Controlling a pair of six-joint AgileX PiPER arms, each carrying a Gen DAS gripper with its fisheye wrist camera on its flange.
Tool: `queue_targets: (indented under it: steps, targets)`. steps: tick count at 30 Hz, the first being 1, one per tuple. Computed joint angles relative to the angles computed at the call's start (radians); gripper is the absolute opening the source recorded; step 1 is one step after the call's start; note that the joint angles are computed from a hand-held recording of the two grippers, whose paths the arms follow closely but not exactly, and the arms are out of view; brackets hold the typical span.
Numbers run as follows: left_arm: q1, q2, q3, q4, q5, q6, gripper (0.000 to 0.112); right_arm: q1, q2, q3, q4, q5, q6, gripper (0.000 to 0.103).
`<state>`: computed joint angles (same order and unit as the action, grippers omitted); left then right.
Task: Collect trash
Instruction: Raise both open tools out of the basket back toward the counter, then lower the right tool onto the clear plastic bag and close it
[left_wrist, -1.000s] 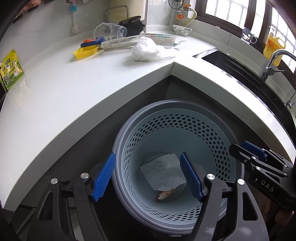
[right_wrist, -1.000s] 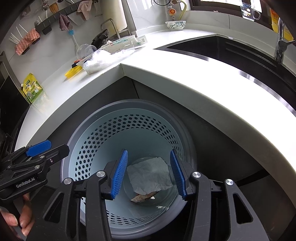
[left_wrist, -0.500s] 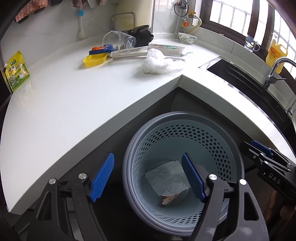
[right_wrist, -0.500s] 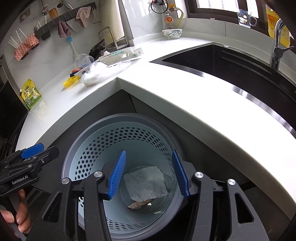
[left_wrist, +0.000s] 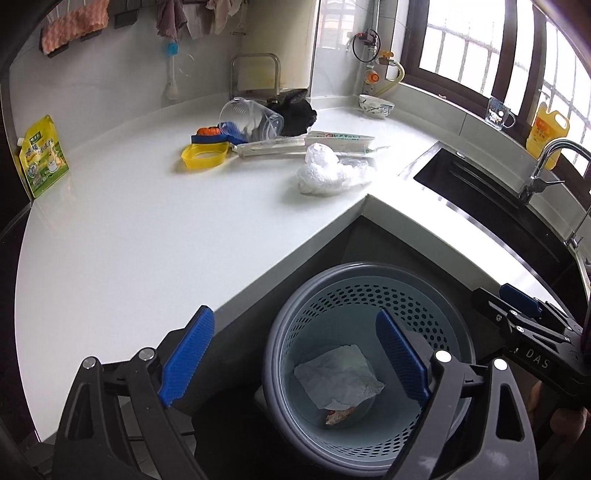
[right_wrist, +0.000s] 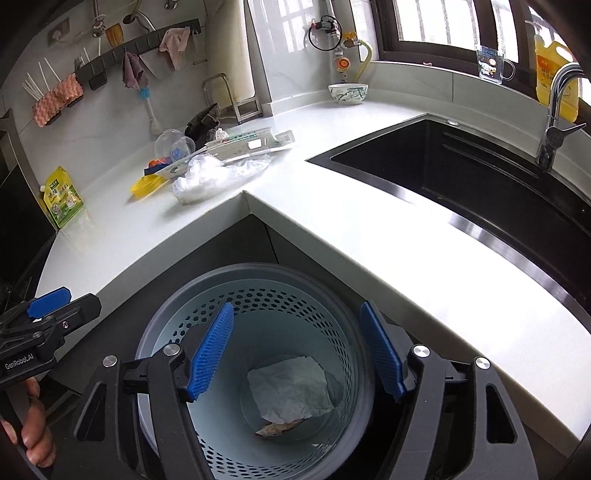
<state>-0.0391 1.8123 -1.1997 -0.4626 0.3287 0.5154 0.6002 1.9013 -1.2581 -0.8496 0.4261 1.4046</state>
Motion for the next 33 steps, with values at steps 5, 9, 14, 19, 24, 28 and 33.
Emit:
queue_targets:
  steps: [5,9,14,19,24,28,33]
  targets:
    - [0.030,0.000,-0.037,-0.001,-0.007,0.010,0.092,0.004,0.018,-0.048,0.005,0.022,-0.009,0.074]
    - [0.050,0.015,-0.081,0.039,0.009,-0.024,0.093,0.010,0.033,-0.104,0.017,0.056,-0.041,0.078]
    - [0.068,0.024,-0.119,0.097,-0.007,-0.052,0.095,0.001,0.058,-0.180,0.054,0.071,-0.083,0.080]
    - [0.092,0.057,-0.182,0.107,0.016,-0.072,0.095,-0.008,0.104,-0.273,0.065,0.098,-0.099,0.080]
    - [0.109,0.102,-0.254,0.095,0.048,-0.091,0.095,-0.017,0.171,-0.415,0.174,0.154,-0.252,0.080]
    - [0.109,0.145,-0.322,0.144,0.076,-0.167,0.095,-0.033,0.236,-0.543,0.295,0.197,-0.403,0.080]
    - [0.117,0.201,-0.411,0.174,0.121,-0.223,0.095,-0.030,0.347,-0.741,0.340,0.286,-0.503,0.085]
